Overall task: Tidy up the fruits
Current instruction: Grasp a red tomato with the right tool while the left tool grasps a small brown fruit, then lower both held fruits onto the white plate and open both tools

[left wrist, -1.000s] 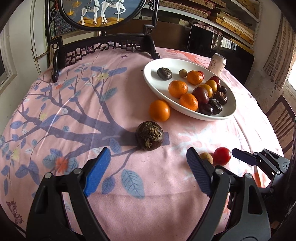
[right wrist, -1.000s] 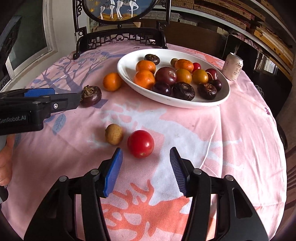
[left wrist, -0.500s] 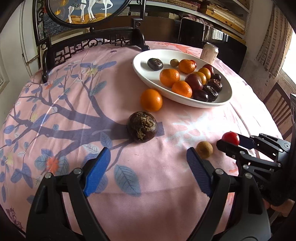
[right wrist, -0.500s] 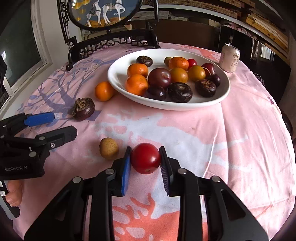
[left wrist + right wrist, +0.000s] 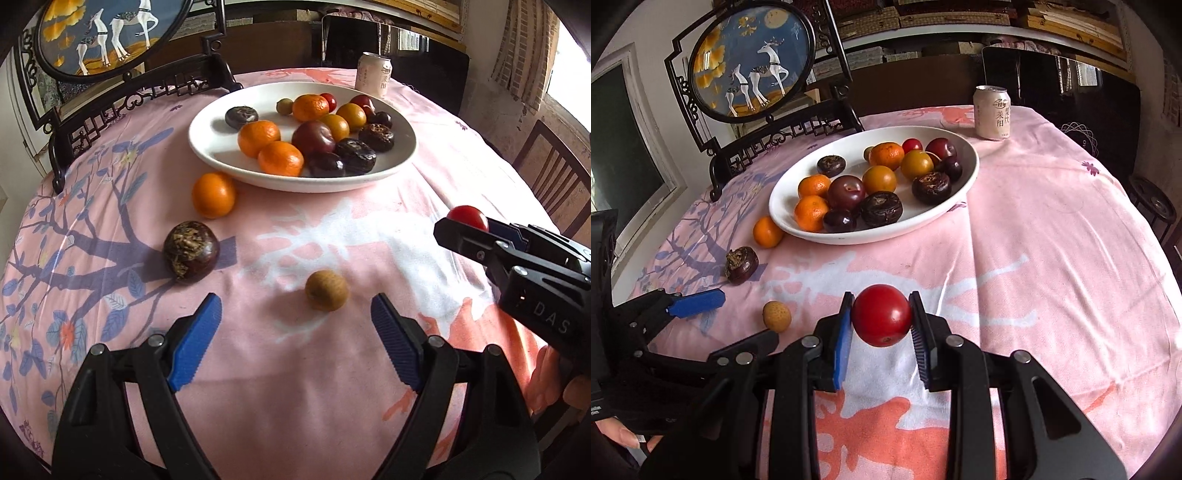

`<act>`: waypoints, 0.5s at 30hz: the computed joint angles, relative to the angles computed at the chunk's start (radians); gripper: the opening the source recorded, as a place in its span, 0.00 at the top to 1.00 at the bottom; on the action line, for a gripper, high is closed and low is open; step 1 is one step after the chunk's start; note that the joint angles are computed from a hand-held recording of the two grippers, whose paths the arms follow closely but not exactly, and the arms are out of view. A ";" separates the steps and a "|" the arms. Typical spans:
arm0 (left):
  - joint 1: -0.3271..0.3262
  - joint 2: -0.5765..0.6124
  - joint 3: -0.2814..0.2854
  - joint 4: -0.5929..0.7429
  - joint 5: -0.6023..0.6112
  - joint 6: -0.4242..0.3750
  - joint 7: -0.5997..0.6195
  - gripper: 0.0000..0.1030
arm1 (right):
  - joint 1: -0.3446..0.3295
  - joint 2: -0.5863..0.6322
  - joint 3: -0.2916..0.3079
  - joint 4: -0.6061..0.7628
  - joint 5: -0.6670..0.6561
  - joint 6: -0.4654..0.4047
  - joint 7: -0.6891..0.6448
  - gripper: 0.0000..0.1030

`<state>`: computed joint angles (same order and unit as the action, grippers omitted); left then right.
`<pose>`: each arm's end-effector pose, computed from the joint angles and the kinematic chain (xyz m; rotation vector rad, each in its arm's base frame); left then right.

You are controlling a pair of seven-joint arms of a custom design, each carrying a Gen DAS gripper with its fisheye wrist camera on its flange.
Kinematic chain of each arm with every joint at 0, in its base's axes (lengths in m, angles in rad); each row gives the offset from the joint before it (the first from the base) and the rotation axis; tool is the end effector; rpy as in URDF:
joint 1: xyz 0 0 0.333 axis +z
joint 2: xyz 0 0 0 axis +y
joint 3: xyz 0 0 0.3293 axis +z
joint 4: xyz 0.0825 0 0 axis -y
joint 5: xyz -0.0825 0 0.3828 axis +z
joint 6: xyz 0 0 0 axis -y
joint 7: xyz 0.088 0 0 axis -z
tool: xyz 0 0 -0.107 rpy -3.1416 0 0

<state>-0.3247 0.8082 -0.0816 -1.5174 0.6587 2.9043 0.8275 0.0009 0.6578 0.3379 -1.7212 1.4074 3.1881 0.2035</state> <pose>0.6845 -0.3193 0.2516 -1.6698 2.0776 -0.6781 0.6708 0.1055 0.2609 -1.7843 1.5712 -0.4344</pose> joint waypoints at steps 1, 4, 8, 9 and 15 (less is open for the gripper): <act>0.005 0.014 -0.014 0.019 -0.006 -0.009 0.018 0.22 | -0.005 -0.003 0.002 -0.002 0.004 -0.007 -0.002 0.71; 0.015 0.059 -0.044 0.081 -0.038 -0.048 0.065 0.36 | -0.011 -0.016 -0.005 -0.010 0.013 -0.040 0.001 0.71; -0.019 0.070 -0.002 0.098 -0.018 -0.025 0.048 0.63 | 0.007 -0.029 -0.035 -0.018 0.021 -0.073 0.007 0.71; -0.021 0.069 -0.001 0.100 -0.021 -0.033 0.046 0.72 | 0.011 -0.031 -0.040 -0.019 0.023 -0.077 0.008 0.71; -0.017 0.047 -0.008 0.082 -0.036 -0.051 0.038 0.75 | 0.019 -0.034 -0.047 -0.007 0.116 -0.069 -0.078 0.71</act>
